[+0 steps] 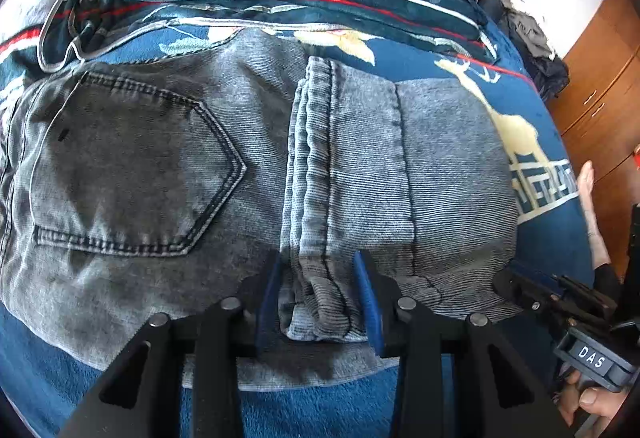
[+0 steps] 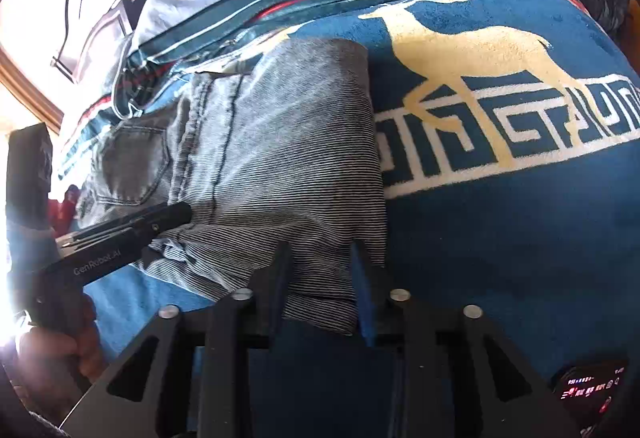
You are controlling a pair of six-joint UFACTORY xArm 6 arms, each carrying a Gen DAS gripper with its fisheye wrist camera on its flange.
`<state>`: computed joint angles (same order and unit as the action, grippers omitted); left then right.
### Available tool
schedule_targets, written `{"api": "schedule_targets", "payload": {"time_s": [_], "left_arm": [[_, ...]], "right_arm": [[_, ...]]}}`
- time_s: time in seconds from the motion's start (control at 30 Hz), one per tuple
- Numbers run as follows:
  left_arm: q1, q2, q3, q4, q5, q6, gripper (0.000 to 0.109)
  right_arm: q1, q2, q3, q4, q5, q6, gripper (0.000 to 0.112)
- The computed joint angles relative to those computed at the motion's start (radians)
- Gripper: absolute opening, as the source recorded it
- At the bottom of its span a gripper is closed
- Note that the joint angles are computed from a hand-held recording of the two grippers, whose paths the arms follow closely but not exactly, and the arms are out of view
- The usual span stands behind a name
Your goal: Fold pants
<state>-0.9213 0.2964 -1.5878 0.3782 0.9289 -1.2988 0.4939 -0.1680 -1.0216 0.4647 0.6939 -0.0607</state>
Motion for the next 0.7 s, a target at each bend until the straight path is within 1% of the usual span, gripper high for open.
{"api": "schedule_targets", "payload": {"time_s": [0.03,0.1,0.13,0.17,0.27,0.4,0.5,0.63,0.7], "left_arm": [[0.001,-0.019,0.021,-0.002,-0.014,-0.015,0.043],[-0.001,-0.057,0.061,0.013,-0.027,-0.05,0.053],[-0.004,-0.076,0.078,0.027,-0.026,-0.069,0.059],[-0.004,-0.083,0.079,0.039,-0.027,-0.083,0.061],[-0.003,-0.11,0.107,0.046,-0.046,-0.106,0.061],[-0.007,-0.11,0.098,0.044,-0.03,-0.084,0.061],[-0.004,-0.142,0.127,0.047,-0.037,-0.086,0.061],[0.002,-0.209,0.198,0.061,-0.045,-0.122,0.069],[0.002,-0.237,0.226,0.072,-0.036,-0.132,0.069]], "right_arm": [[0.0,-0.004,-0.002,0.003,0.005,-0.001,0.039],[0.014,-0.01,-0.017,-0.063,0.013,0.041,0.047],[0.024,-0.011,-0.024,-0.093,0.014,0.055,0.049],[0.033,-0.014,-0.028,-0.122,0.014,0.065,0.051],[0.057,-0.012,-0.041,-0.209,0.019,0.102,0.051],[0.071,0.003,-0.047,-0.282,0.039,0.145,0.052],[0.088,0.017,-0.07,-0.358,0.065,0.174,0.052],[0.102,0.024,-0.103,-0.402,0.097,0.212,0.055],[0.114,0.025,-0.115,-0.415,0.1,0.222,0.056]]}}
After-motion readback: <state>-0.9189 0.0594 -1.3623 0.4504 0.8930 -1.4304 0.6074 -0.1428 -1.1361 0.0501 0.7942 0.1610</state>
